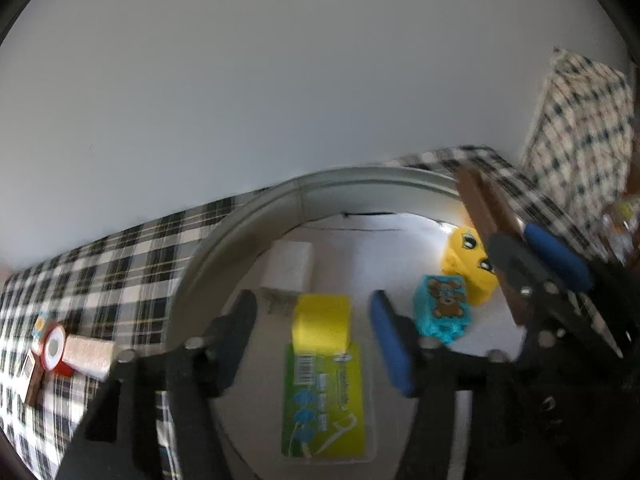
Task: Organize rigid objects
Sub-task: 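Lower into the tin and open both grippers, releasing cube and comb, then withdraw both open grippers from the tin back over the table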
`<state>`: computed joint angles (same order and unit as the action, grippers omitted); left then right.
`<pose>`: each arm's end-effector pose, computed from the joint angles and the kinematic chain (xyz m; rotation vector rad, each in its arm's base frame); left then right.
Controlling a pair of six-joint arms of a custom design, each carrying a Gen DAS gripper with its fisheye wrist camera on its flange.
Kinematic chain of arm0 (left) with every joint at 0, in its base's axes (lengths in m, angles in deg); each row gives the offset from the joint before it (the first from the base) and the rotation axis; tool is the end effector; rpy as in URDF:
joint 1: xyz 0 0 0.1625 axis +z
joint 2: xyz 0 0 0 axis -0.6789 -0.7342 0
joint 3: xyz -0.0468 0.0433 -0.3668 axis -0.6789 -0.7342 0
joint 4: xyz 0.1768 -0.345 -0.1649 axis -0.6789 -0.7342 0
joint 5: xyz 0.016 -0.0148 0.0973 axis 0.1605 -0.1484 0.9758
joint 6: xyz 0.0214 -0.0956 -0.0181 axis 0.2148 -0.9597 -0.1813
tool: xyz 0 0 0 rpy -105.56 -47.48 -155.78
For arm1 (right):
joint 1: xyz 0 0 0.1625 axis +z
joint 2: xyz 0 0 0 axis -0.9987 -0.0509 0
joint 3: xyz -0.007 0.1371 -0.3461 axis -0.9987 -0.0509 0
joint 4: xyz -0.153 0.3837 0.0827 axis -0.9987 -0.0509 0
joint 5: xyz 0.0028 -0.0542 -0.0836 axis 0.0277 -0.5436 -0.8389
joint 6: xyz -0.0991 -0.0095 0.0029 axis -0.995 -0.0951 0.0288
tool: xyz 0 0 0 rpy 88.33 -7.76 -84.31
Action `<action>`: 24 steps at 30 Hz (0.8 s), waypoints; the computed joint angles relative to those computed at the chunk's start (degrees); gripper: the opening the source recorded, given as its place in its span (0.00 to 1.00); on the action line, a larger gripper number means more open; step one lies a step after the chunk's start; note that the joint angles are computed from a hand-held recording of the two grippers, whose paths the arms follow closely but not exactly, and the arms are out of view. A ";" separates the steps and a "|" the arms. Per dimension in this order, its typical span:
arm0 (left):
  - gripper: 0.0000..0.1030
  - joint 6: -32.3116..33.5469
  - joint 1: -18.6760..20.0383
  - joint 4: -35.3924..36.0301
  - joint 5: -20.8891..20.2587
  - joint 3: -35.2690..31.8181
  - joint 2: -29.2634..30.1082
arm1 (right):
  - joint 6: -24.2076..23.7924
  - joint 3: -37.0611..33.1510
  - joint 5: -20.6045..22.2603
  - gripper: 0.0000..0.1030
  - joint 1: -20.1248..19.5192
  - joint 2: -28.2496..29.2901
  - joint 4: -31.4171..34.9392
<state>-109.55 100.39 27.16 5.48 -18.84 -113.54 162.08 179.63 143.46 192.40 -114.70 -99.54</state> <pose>-0.1850 -0.6295 0.0857 1.1803 2.3061 -0.6599 0.2035 -0.5290 0.0149 0.1016 -1.7341 1.3847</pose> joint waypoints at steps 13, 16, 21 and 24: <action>0.99 2.90 1.78 -15.22 5.74 13.97 -13.08 | 0.19 11.38 -5.71 0.78 0.23 -4.47 -22.00; 0.99 6.03 2.68 -20.01 5.89 18.08 -15.85 | 0.87 12.88 -6.39 0.79 0.08 -5.08 -24.70; 0.99 6.82 4.94 -22.21 6.83 20.03 -18.02 | -3.52 14.94 -6.71 0.79 0.14 -3.57 -35.16; 0.99 8.09 6.39 -26.78 8.12 23.07 -20.31 | -8.23 16.30 -8.39 0.79 0.58 -0.77 -46.28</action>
<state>-101.46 106.79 0.38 13.61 4.24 -133.85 153.85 195.93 135.08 192.97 -115.48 -145.82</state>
